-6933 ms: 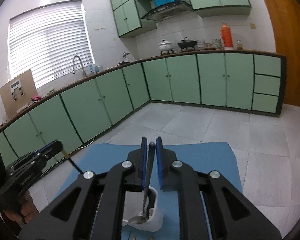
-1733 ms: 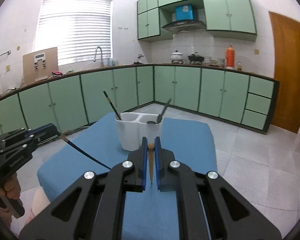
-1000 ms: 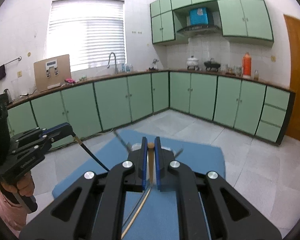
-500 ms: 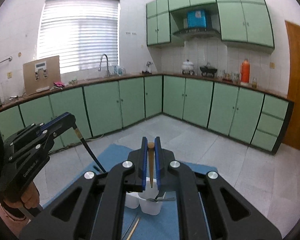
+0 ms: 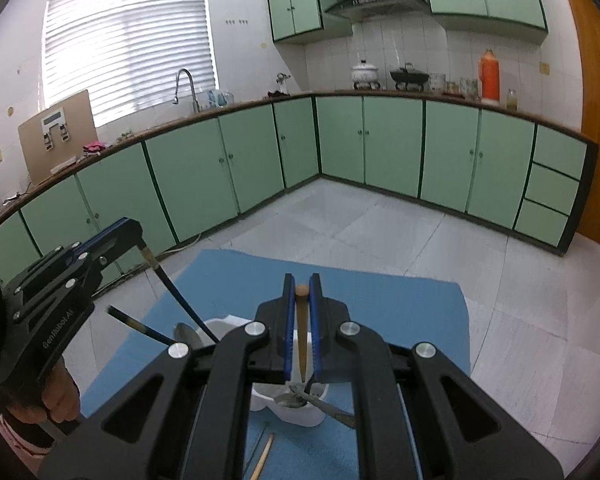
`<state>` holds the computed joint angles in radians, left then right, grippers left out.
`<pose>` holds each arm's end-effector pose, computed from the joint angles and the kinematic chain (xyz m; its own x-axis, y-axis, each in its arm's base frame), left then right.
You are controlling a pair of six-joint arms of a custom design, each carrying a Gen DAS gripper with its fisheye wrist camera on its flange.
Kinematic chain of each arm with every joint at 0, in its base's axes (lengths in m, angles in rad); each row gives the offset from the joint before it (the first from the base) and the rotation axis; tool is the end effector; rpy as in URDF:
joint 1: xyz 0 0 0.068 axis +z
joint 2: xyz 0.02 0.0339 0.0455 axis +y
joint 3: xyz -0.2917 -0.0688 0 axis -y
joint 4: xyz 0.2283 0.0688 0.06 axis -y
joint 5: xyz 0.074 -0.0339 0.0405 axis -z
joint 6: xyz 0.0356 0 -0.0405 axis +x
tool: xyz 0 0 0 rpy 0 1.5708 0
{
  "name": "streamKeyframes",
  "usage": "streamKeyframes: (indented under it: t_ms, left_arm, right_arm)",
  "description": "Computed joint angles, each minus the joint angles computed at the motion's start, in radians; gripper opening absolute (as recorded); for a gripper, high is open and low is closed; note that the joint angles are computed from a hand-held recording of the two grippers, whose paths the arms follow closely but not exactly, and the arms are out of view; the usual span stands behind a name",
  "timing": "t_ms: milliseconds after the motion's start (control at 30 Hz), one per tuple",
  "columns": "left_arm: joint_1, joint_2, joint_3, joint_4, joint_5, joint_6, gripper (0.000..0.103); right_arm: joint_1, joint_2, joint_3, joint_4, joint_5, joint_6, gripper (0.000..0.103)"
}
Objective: Organize utensils
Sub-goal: 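Lower both chopsticks into the holder and open both tools, then withdraw both tools from the holder back over the remaining chopsticks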
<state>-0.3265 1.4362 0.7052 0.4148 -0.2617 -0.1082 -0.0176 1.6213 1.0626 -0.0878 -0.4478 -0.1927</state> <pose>0.2813 -0.0855 0.2611 -0.3011 -0.0082 -0.9536 0.0446 0.9987 -0.0227 0.3450 0.0093 0.2708 -0.5280 -0.1634 -0.8334 -0.4389 0.8926 0.1031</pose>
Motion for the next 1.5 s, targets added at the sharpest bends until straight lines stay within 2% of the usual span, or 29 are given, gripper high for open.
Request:
streamKeyframes:
  t_ms: [100,533,600,667,800,900,967,1067,1133,1233,1500]
  left_arm:
    - [0.009,0.024,-0.006,0.011,0.015,-0.003,0.006]
    - [0.051,0.031,-0.021,-0.015,0.046,-0.024,0.008]
    - [0.057,0.026,-0.021,-0.021,0.049,-0.028,0.017]
    - [0.055,0.018,-0.022,-0.015,0.039,-0.028,0.033]
    - [0.056,-0.004,-0.022,-0.013,0.041,-0.022,0.044]
    - [0.058,-0.018,-0.022,-0.011,0.043,-0.02,0.053]
    - [0.051,-0.04,-0.037,-0.002,0.026,-0.013,0.066]
    - [0.041,-0.086,-0.069,0.004,0.016,-0.008,0.073]
    - [0.022,-0.119,-0.095,0.005,-0.016,0.0,0.078]
    - [-0.018,-0.179,-0.154,0.015,-0.059,0.01,0.083]
    - [-0.16,-0.322,-0.284,-0.037,-0.183,-0.054,0.089]
  right_arm:
    - [-0.003,0.014,-0.019,0.041,0.005,0.01,0.006]
    - [-0.04,0.021,-0.026,0.044,0.023,0.015,0.011]
    - [-0.05,0.026,-0.025,0.049,0.02,0.02,0.017]
    - [-0.058,0.02,-0.035,0.064,0.017,0.025,0.029]
    - [-0.077,0.011,-0.042,0.081,0.009,0.036,0.037]
    - [-0.103,-0.004,-0.066,0.113,-0.004,0.045,0.05]
    - [-0.122,-0.024,-0.09,0.138,-0.011,0.052,0.063]
    - [-0.156,-0.062,-0.142,0.189,-0.019,0.062,0.079]
    - [-0.181,-0.089,-0.18,0.218,-0.024,0.06,0.084]
    - [-0.215,-0.13,-0.239,0.246,-0.05,0.043,0.089]
    - [-0.295,-0.268,-0.442,0.293,-0.151,-0.033,0.09]
